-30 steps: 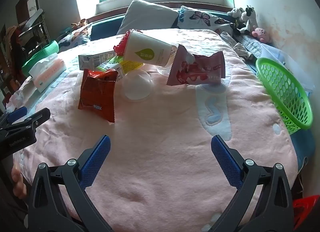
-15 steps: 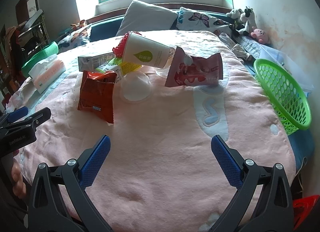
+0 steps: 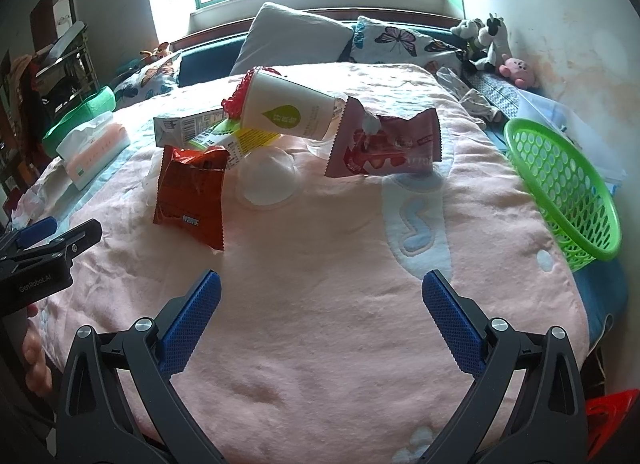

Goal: Collect trash
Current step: 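Move the right tool toward the pink wrapper on the bed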

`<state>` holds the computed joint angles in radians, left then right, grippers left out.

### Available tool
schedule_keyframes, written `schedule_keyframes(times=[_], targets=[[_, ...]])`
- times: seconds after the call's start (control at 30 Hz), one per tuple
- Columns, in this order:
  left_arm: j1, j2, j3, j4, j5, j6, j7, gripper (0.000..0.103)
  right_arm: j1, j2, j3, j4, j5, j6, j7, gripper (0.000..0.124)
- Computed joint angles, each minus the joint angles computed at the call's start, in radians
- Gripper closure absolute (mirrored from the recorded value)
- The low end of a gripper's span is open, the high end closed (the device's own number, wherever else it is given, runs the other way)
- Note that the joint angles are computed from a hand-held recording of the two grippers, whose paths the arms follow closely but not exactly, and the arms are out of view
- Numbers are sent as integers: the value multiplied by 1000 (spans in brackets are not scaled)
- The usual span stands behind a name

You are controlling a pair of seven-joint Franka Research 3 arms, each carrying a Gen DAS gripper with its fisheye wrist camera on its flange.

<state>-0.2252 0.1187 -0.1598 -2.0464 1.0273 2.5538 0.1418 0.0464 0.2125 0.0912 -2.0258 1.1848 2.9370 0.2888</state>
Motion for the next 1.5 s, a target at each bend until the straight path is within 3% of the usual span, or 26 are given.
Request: schedule_keyframes(times=[1.5], targets=[[-5, 21, 8, 59, 17, -2, 37, 6, -12, 27, 8, 67, -14, 15, -27, 25]])
